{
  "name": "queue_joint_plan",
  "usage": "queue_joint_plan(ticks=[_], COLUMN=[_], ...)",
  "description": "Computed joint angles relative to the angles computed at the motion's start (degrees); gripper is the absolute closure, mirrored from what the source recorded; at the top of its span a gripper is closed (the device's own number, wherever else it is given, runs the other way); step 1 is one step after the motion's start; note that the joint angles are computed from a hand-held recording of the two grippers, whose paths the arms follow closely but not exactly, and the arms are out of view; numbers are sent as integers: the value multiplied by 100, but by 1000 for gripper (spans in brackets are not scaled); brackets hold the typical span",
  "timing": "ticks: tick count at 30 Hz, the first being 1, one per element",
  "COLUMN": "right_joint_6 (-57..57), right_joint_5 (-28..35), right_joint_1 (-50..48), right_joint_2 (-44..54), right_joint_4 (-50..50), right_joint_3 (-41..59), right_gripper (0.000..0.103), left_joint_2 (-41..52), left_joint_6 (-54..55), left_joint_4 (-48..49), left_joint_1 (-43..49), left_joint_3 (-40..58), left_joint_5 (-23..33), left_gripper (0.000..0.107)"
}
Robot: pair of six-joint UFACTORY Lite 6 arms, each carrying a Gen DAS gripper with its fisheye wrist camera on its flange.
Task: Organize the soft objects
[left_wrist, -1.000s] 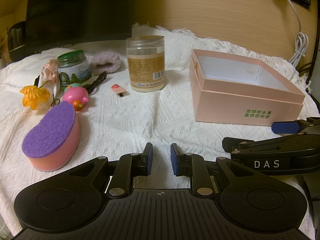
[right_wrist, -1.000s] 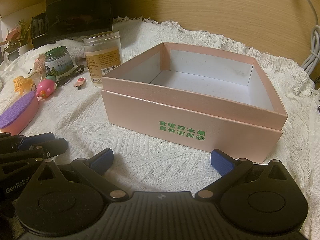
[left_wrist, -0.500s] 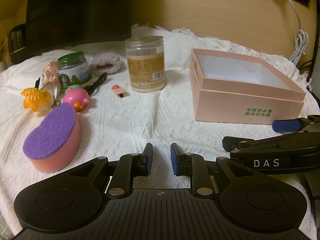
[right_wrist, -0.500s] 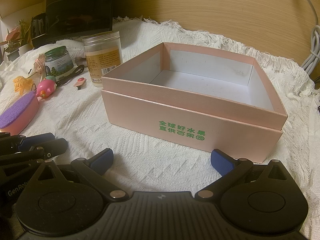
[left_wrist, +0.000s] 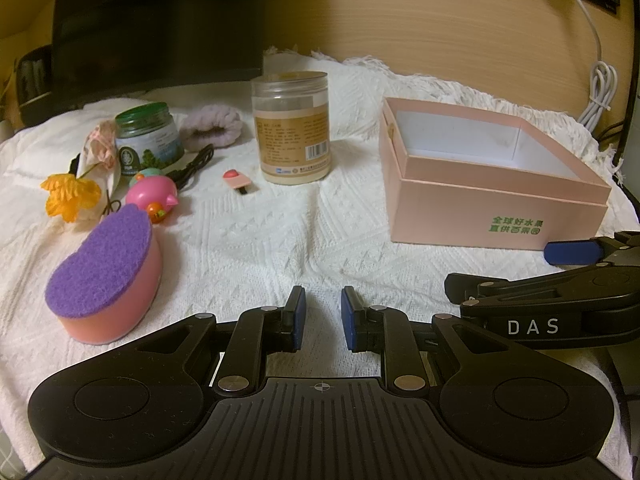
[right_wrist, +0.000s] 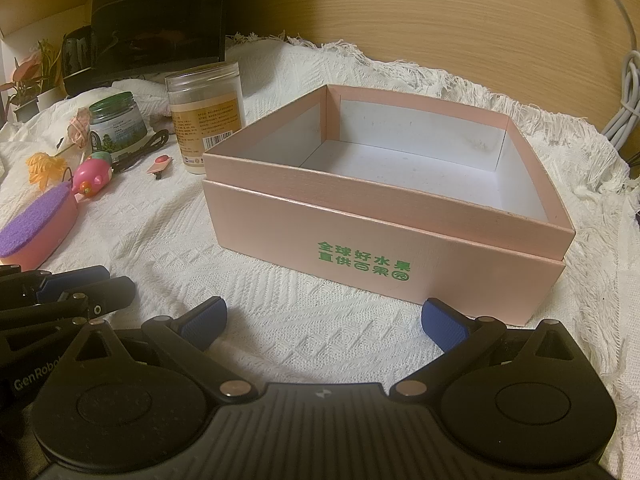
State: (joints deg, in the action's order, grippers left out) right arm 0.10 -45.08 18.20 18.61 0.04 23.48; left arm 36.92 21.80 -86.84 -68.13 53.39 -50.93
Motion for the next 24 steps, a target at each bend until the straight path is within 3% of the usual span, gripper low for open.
queue_joint_plan(ticks=[24], right_joint_6=[-1], right_joint_5=[-14], right_joint_1=[5], right_joint_2=[10], right_joint_4=[3], right_joint_3=[-2], right_gripper=[0], left_joint_2=[-13], left_joint_6=[-36], left_joint_4=[30], left_joint_1=[11], left_joint_3=[-27], left_joint_5=[4], left_gripper=[84])
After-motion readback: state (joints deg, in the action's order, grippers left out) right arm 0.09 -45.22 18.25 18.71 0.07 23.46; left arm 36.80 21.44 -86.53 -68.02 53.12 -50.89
